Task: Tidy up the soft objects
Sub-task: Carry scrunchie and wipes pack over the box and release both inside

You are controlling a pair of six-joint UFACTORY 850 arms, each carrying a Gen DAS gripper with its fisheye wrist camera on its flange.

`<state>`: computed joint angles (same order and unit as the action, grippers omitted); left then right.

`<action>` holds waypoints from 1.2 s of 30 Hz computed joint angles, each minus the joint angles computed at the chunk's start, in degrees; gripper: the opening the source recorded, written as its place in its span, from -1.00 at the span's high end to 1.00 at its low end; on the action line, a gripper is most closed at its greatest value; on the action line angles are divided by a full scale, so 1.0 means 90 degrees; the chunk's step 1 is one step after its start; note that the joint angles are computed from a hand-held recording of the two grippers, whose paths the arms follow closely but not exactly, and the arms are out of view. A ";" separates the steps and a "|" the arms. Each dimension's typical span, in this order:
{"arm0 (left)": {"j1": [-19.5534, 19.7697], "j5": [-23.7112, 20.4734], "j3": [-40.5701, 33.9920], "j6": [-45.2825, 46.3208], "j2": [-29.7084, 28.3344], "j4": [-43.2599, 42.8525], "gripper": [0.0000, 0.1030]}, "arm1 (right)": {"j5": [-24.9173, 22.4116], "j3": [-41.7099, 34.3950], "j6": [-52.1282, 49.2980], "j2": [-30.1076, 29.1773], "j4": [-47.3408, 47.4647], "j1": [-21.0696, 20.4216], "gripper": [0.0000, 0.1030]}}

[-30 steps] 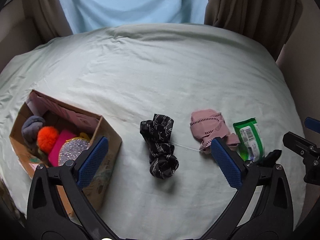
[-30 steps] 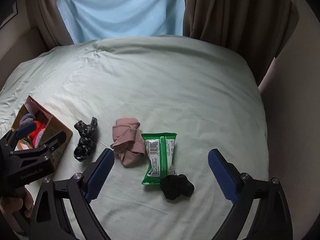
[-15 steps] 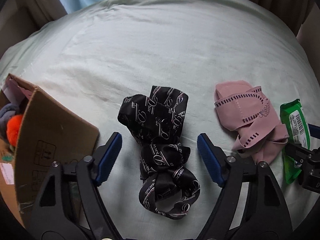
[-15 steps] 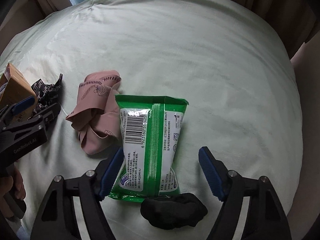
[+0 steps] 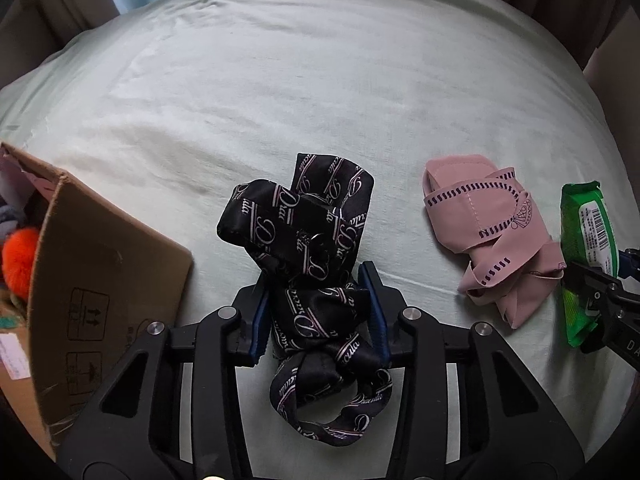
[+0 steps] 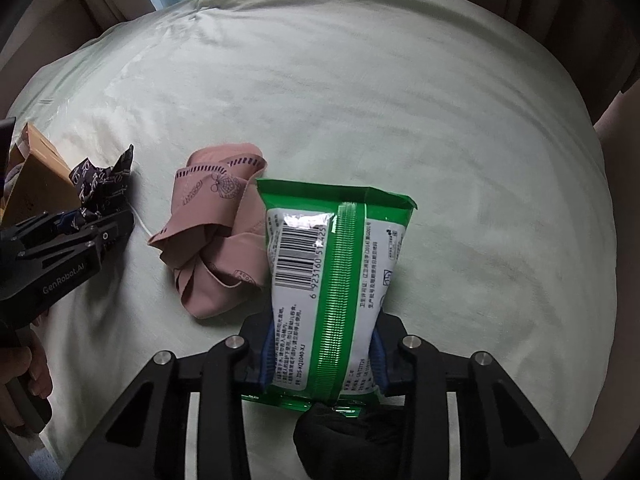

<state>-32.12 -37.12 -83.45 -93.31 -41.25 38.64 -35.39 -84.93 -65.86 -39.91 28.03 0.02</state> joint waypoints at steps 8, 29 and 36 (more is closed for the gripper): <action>-0.0162 -0.0246 0.0158 -0.0166 0.0489 0.0210 0.28 | -0.0270 0.0044 -0.0156 0.0364 0.0628 -0.0151 0.33; -0.0476 -0.0986 0.0968 0.1013 0.3312 -0.0233 0.28 | -0.1014 0.1239 0.1023 0.3439 0.1030 -0.0161 0.33; -0.0317 -0.1196 0.1760 0.1637 0.4453 -0.0508 0.28 | -0.0976 0.1903 0.2123 0.4382 0.0917 0.0501 0.33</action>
<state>-34.97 -47.88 -67.61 -78.58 -1.17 34.07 -44.17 -67.81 -46.76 -0.48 36.28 4.53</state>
